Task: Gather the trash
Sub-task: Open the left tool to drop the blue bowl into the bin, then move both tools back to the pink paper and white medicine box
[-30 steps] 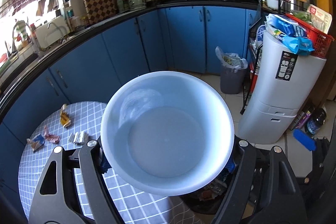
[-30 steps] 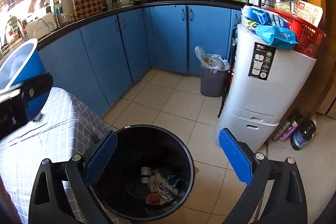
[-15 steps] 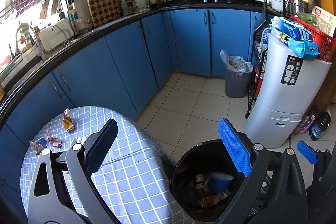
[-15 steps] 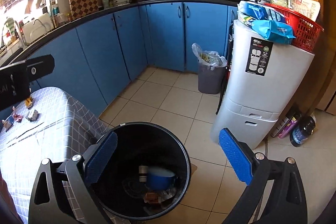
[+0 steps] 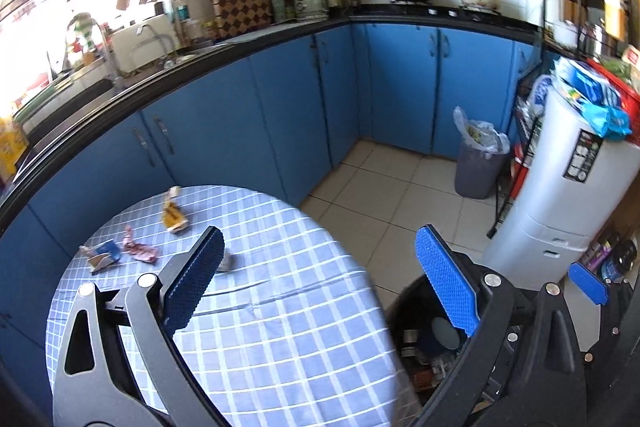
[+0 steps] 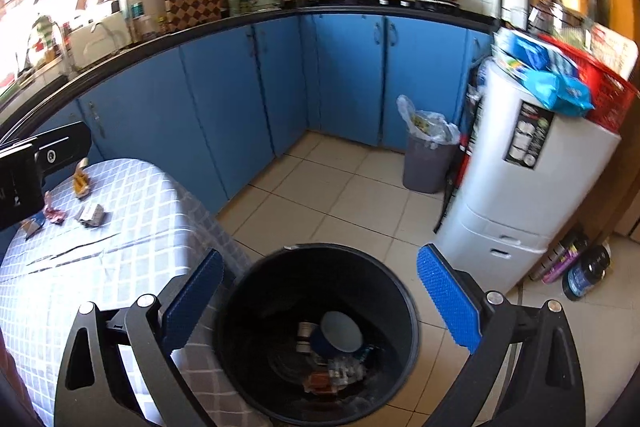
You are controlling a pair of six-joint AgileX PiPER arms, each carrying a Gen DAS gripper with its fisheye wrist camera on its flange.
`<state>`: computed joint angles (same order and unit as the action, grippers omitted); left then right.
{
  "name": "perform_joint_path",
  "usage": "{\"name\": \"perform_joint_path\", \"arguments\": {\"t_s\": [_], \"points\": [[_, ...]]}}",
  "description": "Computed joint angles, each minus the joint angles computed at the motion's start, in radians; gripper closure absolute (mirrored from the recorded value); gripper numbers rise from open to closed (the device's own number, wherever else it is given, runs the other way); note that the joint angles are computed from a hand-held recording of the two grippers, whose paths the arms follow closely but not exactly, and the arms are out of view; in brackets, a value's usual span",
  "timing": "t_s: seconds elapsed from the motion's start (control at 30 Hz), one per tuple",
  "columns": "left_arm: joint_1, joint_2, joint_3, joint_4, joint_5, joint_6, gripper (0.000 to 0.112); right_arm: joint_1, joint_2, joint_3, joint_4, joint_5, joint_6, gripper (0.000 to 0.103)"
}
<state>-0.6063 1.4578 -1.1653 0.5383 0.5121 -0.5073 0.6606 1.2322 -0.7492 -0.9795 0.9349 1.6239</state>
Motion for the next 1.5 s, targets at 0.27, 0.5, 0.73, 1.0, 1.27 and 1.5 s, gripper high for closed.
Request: {"name": "perform_joint_path", "arguments": {"t_s": [0.27,0.5,0.73,1.0,1.27,1.5], "points": [[0.275,-0.020,0.015,-0.281,-0.058,0.311,0.017,0.044,0.230,-0.228,0.004,-0.041,-0.033,0.008],[0.510,0.050,-0.030,-0.542,-0.073,0.634,0.017,0.076,0.466,-0.503,0.059,-0.061,-0.165,0.008],[0.687,0.196,-0.155,-0.718,-0.061,0.922,0.017,0.062,0.700,-0.799,0.202,-0.080,-0.354,0.008],[0.804,0.450,-0.434,-0.847,0.081,1.123,0.017,0.035,1.000,-1.224,0.379,-0.002,-0.587,0.008],[0.792,0.667,-0.705,-0.841,0.162,1.139,0.017,0.005,1.221,-1.584,0.478,0.135,-0.706,0.008],[0.766,0.771,-0.819,-0.798,0.191,1.115,0.017,-0.005,1.303,-1.718,0.518,0.181,-0.761,0.009]]}}
